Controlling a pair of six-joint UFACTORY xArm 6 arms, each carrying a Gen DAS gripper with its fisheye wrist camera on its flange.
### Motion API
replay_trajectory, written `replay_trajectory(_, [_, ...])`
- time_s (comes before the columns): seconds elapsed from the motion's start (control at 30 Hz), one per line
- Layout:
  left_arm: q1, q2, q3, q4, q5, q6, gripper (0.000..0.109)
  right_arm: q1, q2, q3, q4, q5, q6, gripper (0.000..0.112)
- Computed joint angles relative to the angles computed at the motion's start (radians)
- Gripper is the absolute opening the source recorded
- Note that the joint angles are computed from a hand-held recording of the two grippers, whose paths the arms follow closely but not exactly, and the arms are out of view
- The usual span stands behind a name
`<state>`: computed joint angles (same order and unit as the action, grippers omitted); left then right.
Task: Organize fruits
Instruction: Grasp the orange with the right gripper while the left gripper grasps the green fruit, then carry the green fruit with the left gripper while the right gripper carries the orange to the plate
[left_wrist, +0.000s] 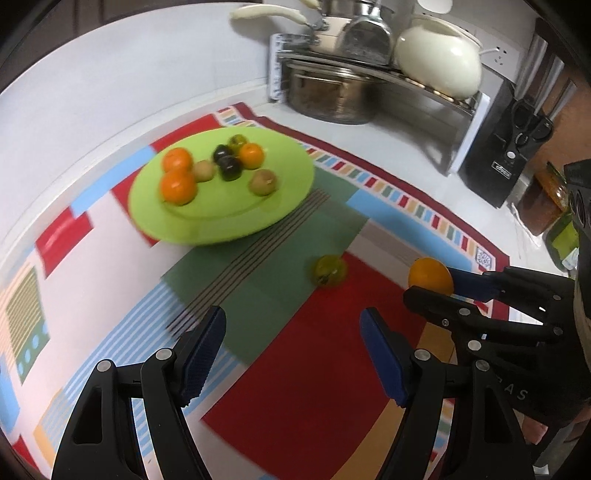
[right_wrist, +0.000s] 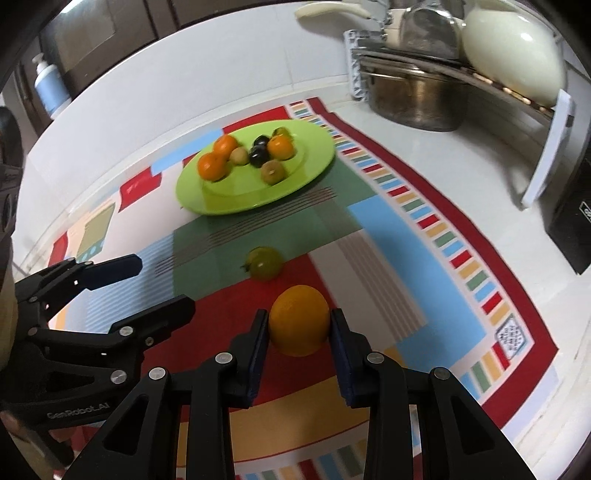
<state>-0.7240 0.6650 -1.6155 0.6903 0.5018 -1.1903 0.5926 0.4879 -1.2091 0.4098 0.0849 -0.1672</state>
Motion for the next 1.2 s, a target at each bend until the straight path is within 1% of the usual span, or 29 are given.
replay_trajectory(0.07, [0.001, 0.029, -0.041, -0.018, 0.0, 0.034, 0.073, -0.013, -0.002, 0.006, -0.049, -0.01, 0.045, 0.033])
replay_trajectory(0.13, [0.004, 0.059, -0.084, -0.036, 0.001, 0.066, 0.072, -0.029, -0.004, 0.011, -0.127, -0.02, 0.117, 0.033])
replay_trajectory(0.2, [0.008, 0.089, -0.124, -0.054, -0.003, 0.095, 0.07, -0.041, -0.002, 0.011, -0.164, -0.024, 0.151, 0.033])
replay_trajectory(0.27, [0.011, 0.122, -0.168, -0.087, 0.005, 0.13, 0.067, -0.052, 0.001, 0.005, -0.193, -0.023, 0.18, 0.033])
replay_trajectory(0.33, [0.014, 0.149, -0.201, -0.131, 0.003, 0.169, 0.062, -0.066, 0.007, -0.002, -0.264, -0.021, 0.244, 0.033])
replay_trajectory(0.43, [0.015, 0.183, -0.242, -0.183, 0.008, 0.211, 0.056, -0.077, 0.017, -0.015, -0.307, -0.017, 0.283, 0.033])
replay_trajectory(0.57, [0.016, 0.217, -0.286, -0.233, 0.019, 0.255, 0.049, -0.08, 0.029, -0.03, -0.275, -0.011, 0.264, 0.033])
replay_trajectory(0.63, [0.017, 0.231, -0.303, -0.254, 0.023, 0.273, 0.044, -0.081, 0.037, -0.04, -0.264, -0.006, 0.254, 0.033])
replay_trajectory(0.77, [0.017, 0.251, -0.331, -0.282, 0.029, 0.298, 0.039, -0.08, 0.046, -0.05, -0.235, 0.001, 0.226, 0.033])
replay_trajectory(0.9, [0.018, 0.26, -0.345, -0.303, 0.036, 0.318, 0.029, -0.079, 0.051, -0.057, -0.226, 0.003, 0.217, 0.033])
replay_trajectory(1.07, [0.019, 0.255, -0.337, -0.303, 0.032, 0.319, 0.028, -0.077, 0.054, -0.062, -0.207, 0.005, 0.2, 0.034])
replay_trajectory(1.2, [0.015, 0.227, -0.303, -0.259, 0.028, 0.275, 0.028, -0.073, 0.051, -0.059, -0.19, 0.002, 0.189, 0.034])
